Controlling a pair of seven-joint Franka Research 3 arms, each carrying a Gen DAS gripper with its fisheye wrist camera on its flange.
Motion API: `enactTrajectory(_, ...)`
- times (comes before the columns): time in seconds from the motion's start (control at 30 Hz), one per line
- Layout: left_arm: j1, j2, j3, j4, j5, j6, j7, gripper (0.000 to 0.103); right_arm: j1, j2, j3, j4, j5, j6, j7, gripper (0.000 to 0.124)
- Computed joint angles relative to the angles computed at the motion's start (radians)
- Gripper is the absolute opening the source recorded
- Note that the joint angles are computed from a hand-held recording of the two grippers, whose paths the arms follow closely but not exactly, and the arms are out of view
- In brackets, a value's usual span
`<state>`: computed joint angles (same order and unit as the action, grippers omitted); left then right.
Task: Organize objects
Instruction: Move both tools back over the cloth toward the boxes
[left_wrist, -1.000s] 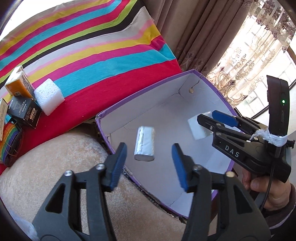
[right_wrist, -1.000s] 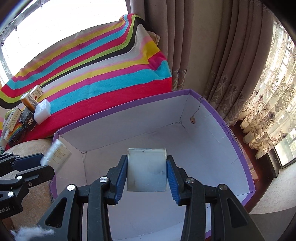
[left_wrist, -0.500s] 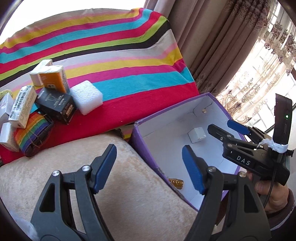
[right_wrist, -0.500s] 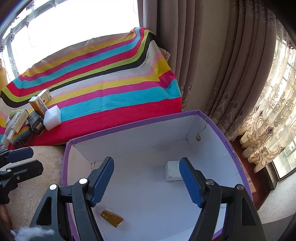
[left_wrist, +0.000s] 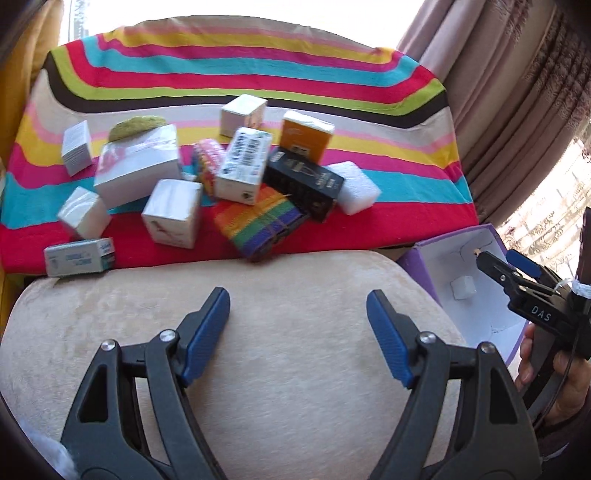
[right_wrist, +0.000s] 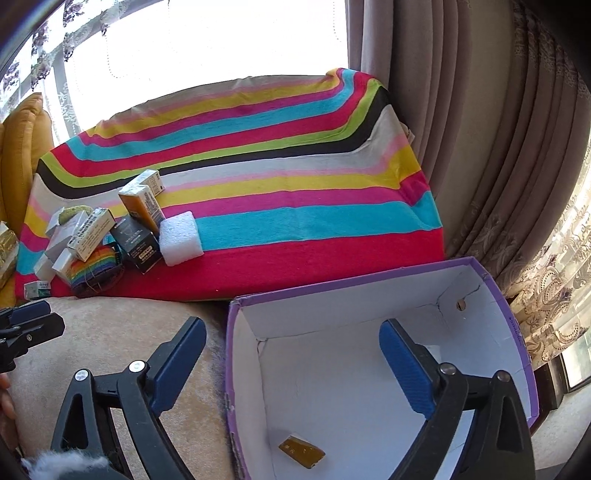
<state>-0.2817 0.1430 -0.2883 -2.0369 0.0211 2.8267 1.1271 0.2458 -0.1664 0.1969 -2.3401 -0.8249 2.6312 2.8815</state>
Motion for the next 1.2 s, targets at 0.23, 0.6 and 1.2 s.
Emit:
enactTrajectory(0.23,0.042,-0.098,0.072,-0.124,0.091,0.000,-0.191,0.082,0.040,0.078,-0.019,0.066,0.061,0.075,-0.052,0.100)
enactTrajectory(0.6,0.126,-0.118,0.110,-0.159,0.068,-0.042,-0.193,0.088,0.132,0.203,-0.054,0.198,0.098,0.148,-0.102,0.100)
enactTrajectory(1.2,0.152,0.056,0.095,0.055,0.024,-0.209,-0.076,0.096,0.307,0.462,-0.174,0.538,0.310,0.109,-0.314,0.100)
